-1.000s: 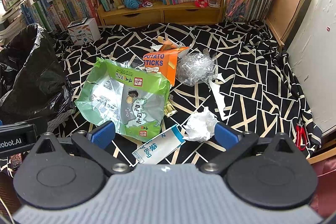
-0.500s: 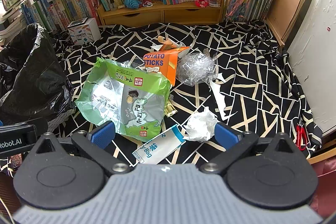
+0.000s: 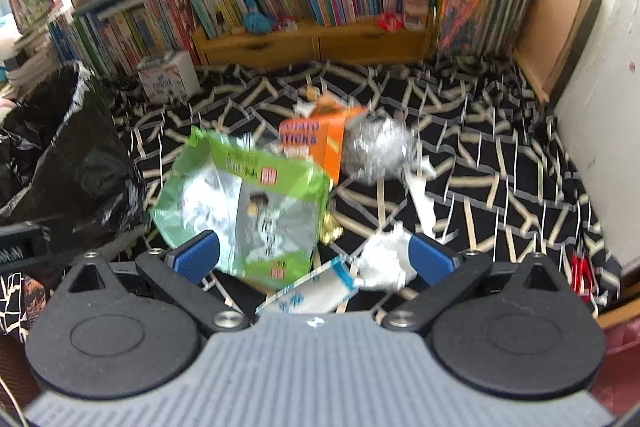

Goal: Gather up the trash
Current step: 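Grasp the green snack bag with the right tool while the left tool grips the bin's bag rim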

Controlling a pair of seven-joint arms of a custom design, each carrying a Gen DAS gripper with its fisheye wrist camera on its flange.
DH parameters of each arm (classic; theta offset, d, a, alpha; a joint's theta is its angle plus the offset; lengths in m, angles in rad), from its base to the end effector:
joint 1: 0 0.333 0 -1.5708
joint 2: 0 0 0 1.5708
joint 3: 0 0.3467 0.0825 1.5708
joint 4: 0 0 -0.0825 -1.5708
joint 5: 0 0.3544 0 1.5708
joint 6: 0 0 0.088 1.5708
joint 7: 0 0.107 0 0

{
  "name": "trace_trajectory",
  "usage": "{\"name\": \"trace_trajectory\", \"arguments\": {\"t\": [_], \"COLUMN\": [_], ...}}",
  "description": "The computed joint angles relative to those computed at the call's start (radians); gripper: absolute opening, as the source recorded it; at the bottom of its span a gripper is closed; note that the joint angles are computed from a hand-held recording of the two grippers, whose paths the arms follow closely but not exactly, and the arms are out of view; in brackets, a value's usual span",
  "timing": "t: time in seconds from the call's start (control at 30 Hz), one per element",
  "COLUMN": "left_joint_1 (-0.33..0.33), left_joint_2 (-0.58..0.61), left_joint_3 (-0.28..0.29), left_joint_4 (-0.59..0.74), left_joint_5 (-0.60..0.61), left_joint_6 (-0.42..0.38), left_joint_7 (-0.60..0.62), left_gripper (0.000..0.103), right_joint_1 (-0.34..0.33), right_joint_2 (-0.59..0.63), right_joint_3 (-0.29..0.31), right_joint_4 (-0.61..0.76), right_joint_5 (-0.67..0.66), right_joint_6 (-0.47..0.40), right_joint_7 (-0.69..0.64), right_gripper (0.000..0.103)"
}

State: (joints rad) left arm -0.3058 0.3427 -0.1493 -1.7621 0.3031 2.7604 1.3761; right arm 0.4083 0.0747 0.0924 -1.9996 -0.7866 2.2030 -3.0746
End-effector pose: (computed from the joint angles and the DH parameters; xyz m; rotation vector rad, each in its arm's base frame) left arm 0.6066 -0.2955 0.4924 -1.3621 2.2392 -0.7078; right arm 0.5072 0.2485 0.4879 -1.1494 2.4657 -0.8352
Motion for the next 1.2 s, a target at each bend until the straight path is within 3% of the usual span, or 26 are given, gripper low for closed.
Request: {"name": "trace_trajectory", "arguments": {"t": [0.13,0.27,0.47,0.63,0.73,1.07,1.13,1.2], "left_joint_1": [0.019,0.047,0.028,0.028,0.027,0.036,0.032,0.038], "left_joint_2": [0.007,0.013,0.027,0.057,0.083,0.190,0.212,0.233], "left_joint_3": [0.012,0.024,0.108,0.155,0.172,0.176,0.178,0.169], "left_joint_4": [0.023,0.032,0.055,0.095,0.132,0.269,0.304,0.339], "left_joint_5": [-0.015,-0.043,0.027,0.089,0.116,0.122,0.129,0.118], "left_joint_6": [0.017,0.063,0.085,0.084,0.058,-0.066,-0.115,-0.167], "left_joint_7": [-0.015,-0.035,-0.175,-0.287,-0.343,-0.488,-0.504,-0.513], "left_gripper": [0.102,0.103,0.103,0.103,0.103,0.097,0.088,0.085], "right_joint_1": [-0.006,-0.019,-0.036,-0.046,-0.044,0.018,0.022,0.033], "right_joint_2": [-0.019,-0.007,0.029,0.089,0.130,0.230,0.247,0.265], "right_joint_3": [-0.005,-0.008,-0.029,-0.051,-0.067,-0.124,-0.132,-0.143], "right_joint_4": [-0.054,-0.083,-0.122,-0.104,-0.078,0.018,0.037,0.061], "right_joint_5": [-0.120,-0.147,-0.163,-0.187,-0.165,-0.214,-0.227,-0.254], "right_joint_6": [0.062,0.111,0.190,0.266,0.301,0.242,0.240,0.223], "right_joint_7": [0.012,-0.003,0.049,-0.029,-0.083,-0.068,-0.069,-0.060], "right_gripper": [0.103,0.103,0.103,0.103,0.103,0.103,0.103,0.103]}}
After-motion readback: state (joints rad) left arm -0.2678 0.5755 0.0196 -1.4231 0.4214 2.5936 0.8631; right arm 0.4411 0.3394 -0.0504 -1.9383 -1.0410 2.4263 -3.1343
